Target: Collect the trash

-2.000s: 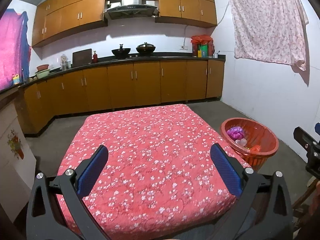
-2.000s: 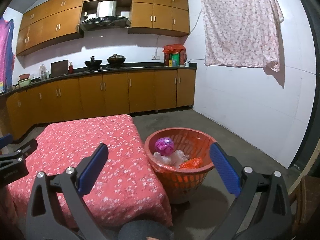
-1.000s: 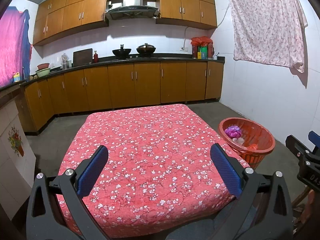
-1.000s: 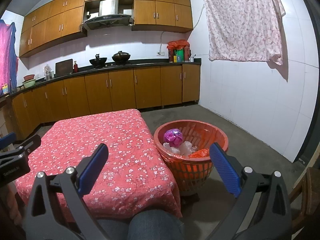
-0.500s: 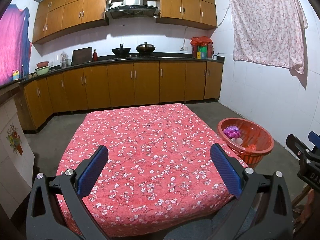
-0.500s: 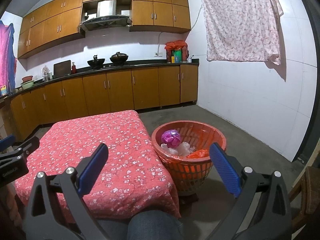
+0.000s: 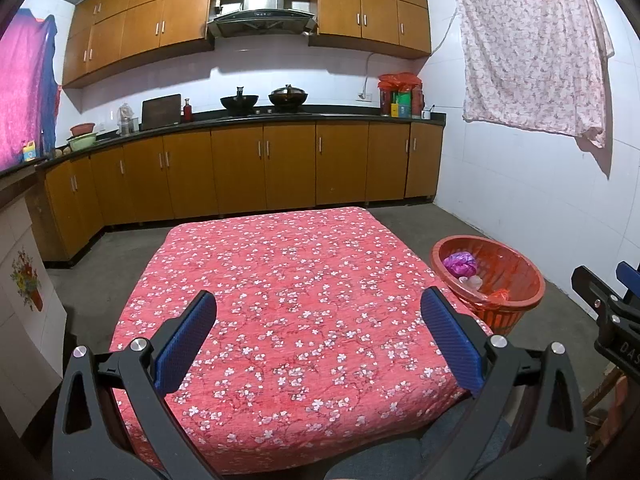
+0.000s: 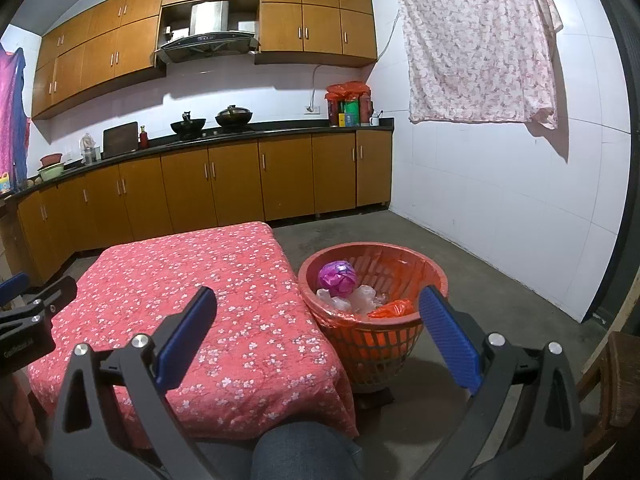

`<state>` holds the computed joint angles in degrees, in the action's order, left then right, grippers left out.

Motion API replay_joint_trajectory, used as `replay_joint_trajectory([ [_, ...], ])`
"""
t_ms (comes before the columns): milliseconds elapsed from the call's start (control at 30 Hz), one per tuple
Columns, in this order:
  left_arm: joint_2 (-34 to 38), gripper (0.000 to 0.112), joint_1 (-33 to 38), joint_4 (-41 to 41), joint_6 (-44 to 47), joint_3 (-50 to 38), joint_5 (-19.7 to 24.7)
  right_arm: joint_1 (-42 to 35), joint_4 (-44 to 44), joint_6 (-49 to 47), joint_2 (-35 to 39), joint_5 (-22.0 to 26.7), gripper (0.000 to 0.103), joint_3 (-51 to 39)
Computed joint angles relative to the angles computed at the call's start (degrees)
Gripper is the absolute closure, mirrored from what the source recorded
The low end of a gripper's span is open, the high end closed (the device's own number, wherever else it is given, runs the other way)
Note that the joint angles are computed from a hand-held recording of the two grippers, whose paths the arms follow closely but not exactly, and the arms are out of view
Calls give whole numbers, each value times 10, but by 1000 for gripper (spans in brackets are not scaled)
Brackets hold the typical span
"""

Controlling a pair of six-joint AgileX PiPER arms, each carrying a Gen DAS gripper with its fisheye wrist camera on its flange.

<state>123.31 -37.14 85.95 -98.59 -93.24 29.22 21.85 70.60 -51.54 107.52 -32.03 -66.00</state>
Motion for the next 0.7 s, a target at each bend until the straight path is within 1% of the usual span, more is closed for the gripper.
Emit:
replay_joint_trajectory([
  [700,3,11,-1,-21,21,-10,-3,-1,6,-4,0,3,5,-2],
])
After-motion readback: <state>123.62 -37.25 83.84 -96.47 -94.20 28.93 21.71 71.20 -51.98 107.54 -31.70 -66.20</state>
